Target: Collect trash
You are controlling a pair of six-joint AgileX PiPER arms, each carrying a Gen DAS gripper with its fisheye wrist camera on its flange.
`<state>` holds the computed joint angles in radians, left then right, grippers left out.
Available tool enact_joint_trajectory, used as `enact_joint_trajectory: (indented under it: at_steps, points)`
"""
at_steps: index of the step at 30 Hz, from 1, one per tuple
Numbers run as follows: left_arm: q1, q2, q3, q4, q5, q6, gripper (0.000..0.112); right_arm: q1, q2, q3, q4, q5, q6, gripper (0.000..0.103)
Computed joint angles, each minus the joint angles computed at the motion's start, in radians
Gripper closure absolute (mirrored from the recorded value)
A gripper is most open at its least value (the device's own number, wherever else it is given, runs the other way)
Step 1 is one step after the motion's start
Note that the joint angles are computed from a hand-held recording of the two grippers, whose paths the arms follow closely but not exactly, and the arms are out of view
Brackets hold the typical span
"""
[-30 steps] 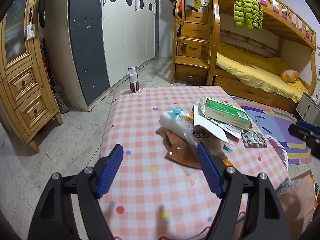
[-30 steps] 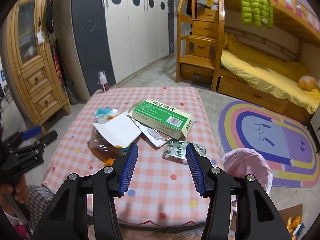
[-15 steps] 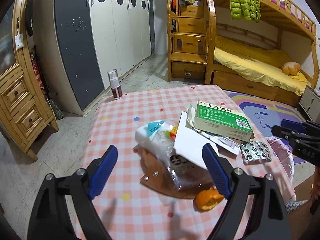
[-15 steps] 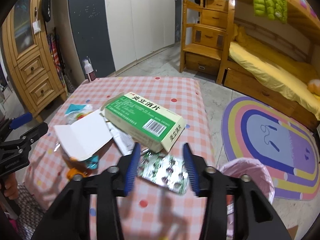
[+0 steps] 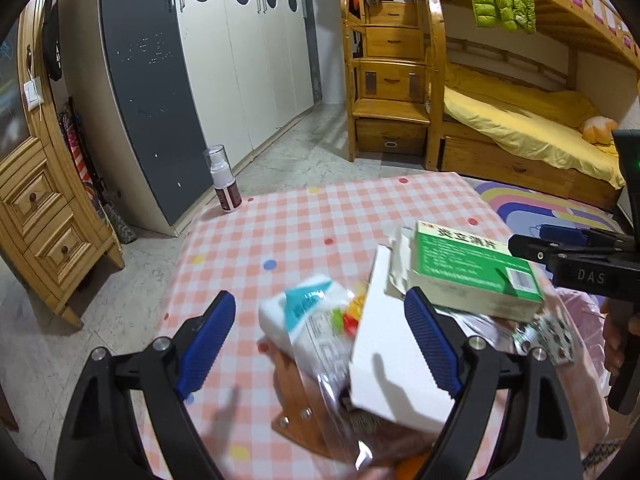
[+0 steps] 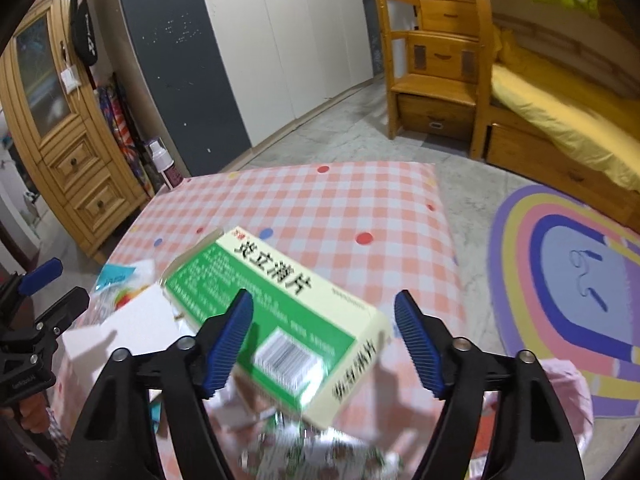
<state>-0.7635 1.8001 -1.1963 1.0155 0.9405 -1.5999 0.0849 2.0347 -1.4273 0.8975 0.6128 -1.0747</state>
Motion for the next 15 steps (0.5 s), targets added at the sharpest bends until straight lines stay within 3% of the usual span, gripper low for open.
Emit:
enact_joint_trajectory:
  at_steps: [4,7,8,11,13,15]
  points:
    - [0.037,0.022,-0.016,-0.019,-0.031,0.025,0.028,0.014,0.074,-0.097,-0.043,0.037,0.052,0.026]
    - [0.046,0.02,-0.006,-0.026,-0.044,0.026,0.028,0.001,0.127,-0.175,-0.095,0.164,0.135,0.026]
    - [0.047,0.012,0.003,-0.024,-0.045,0.022,0.028,-0.002,0.117,-0.161,-0.083,0.171,0.125,0.028]
    - [0.042,-0.017,0.036,-0.016,-0.038,-0.003,0.028,-0.017,0.086,-0.124,-0.043,0.298,0.101,0.04]
    - [0.033,-0.044,0.065,-0.012,-0.025,-0.023,0.028,0.006,0.037,-0.06,-0.06,0.285,0.091,0.052]
    - [0.026,-0.071,0.097,-0.01,-0.013,-0.047,0.028,0.032,-0.023,0.021,-0.063,0.274,0.055,0.057]
